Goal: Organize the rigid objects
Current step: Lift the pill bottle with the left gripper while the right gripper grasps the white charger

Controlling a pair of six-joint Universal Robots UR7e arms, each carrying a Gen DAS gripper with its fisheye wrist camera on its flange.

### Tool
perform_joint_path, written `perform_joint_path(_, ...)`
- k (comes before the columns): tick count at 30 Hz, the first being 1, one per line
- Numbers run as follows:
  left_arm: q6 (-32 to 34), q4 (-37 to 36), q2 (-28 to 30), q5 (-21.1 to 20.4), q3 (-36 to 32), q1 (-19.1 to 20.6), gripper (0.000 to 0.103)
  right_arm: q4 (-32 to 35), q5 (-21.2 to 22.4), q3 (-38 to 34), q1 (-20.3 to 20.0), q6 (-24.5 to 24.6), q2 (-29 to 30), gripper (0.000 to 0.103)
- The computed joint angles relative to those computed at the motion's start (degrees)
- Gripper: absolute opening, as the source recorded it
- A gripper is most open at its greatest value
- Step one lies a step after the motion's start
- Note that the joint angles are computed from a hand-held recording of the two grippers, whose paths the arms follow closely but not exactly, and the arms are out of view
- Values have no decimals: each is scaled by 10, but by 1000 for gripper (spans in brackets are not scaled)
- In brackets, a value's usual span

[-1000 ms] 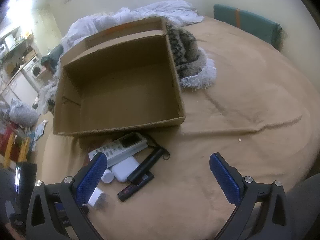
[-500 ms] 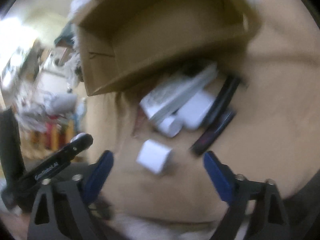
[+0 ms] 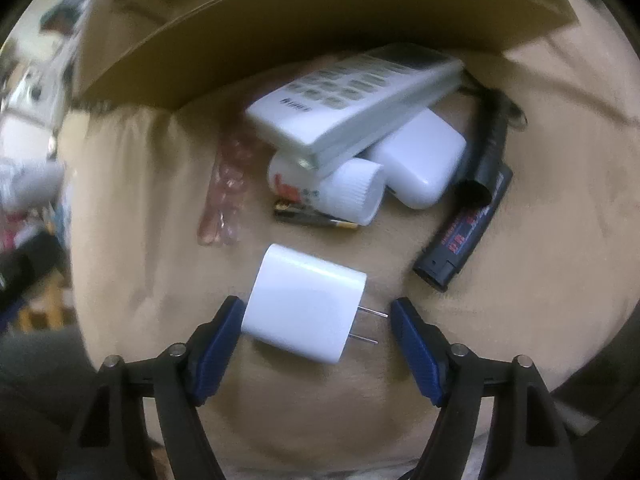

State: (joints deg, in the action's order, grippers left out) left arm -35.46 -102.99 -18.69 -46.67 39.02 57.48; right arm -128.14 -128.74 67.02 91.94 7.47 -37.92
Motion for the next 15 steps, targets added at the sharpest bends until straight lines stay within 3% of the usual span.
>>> perform_joint_path(2,0,-1,0,1,1,0,43,-11,-5,0,2,-25,1,67)
perform_joint_path(15,13,-7,7,6,-2,-5,43,-55,78,20,-4,-124,-58,66)
